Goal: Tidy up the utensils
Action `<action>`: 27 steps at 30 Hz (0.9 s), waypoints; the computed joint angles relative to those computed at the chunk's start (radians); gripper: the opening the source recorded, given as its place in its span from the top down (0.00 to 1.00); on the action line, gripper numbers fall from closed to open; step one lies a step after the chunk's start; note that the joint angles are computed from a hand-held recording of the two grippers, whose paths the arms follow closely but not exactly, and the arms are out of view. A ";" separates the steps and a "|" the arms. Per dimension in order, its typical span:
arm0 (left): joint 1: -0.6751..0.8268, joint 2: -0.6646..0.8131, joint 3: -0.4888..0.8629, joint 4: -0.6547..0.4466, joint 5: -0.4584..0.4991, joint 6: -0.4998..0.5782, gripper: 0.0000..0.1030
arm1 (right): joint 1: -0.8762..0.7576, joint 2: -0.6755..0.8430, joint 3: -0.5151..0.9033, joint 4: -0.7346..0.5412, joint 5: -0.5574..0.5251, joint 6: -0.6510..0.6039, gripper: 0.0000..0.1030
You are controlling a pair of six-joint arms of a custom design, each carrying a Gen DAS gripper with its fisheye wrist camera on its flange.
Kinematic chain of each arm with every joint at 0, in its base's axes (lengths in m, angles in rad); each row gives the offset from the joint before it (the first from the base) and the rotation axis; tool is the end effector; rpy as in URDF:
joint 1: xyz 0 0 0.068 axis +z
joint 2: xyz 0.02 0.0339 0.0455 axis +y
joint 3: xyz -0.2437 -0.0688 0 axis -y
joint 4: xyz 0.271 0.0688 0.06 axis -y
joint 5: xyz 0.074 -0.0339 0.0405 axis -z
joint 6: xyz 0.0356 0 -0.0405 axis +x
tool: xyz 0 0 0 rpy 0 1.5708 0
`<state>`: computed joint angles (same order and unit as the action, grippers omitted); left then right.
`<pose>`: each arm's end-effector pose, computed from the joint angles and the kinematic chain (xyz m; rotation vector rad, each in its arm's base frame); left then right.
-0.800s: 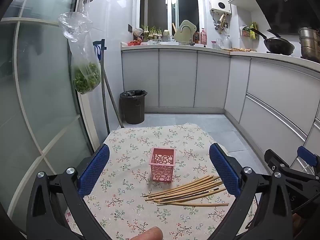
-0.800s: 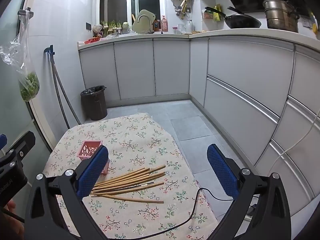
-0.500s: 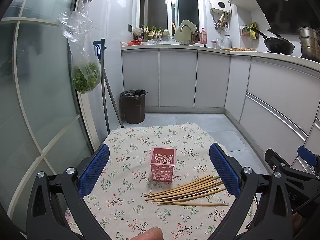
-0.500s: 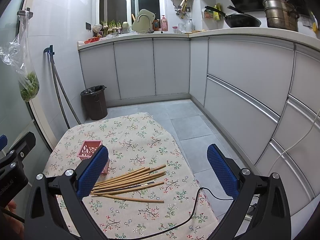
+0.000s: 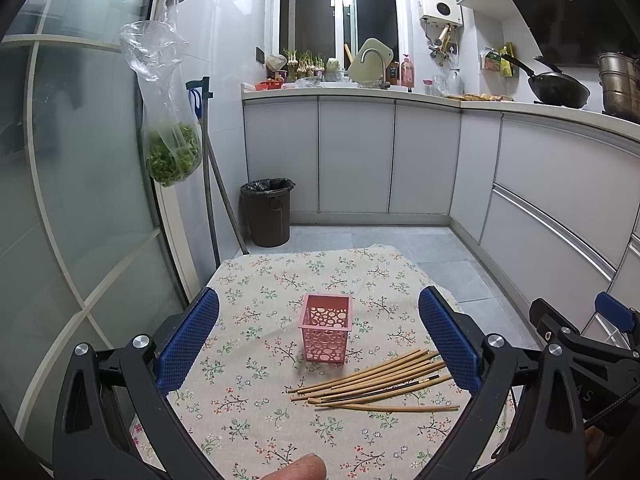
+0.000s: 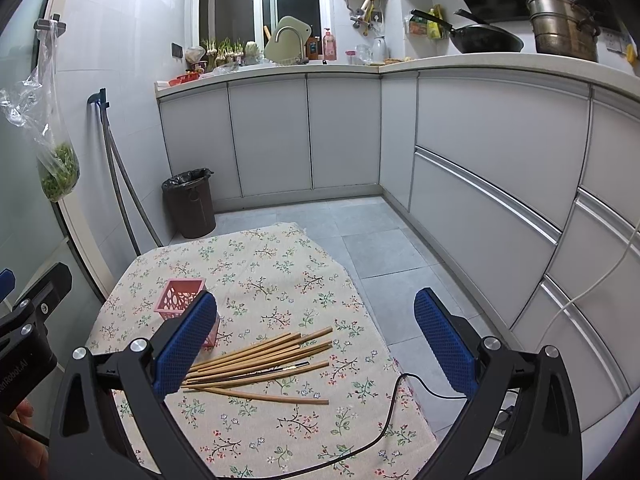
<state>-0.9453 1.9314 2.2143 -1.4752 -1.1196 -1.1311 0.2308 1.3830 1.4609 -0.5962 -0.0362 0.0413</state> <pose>0.2500 -0.2914 0.3916 -0.4217 1.9559 0.3043 0.3260 0.0779 0.3795 -0.2201 2.0835 0.2026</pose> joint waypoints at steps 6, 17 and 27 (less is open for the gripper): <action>0.001 -0.002 -0.002 0.001 0.000 0.001 0.07 | 0.001 0.001 0.001 0.001 0.003 -0.001 0.06; 0.005 -0.018 -0.035 0.012 0.009 0.000 0.07 | 0.011 -0.004 -0.014 0.010 0.010 0.006 0.06; 0.011 -0.019 -0.037 0.013 0.019 0.005 0.07 | 0.021 -0.016 -0.056 0.039 0.018 0.017 0.06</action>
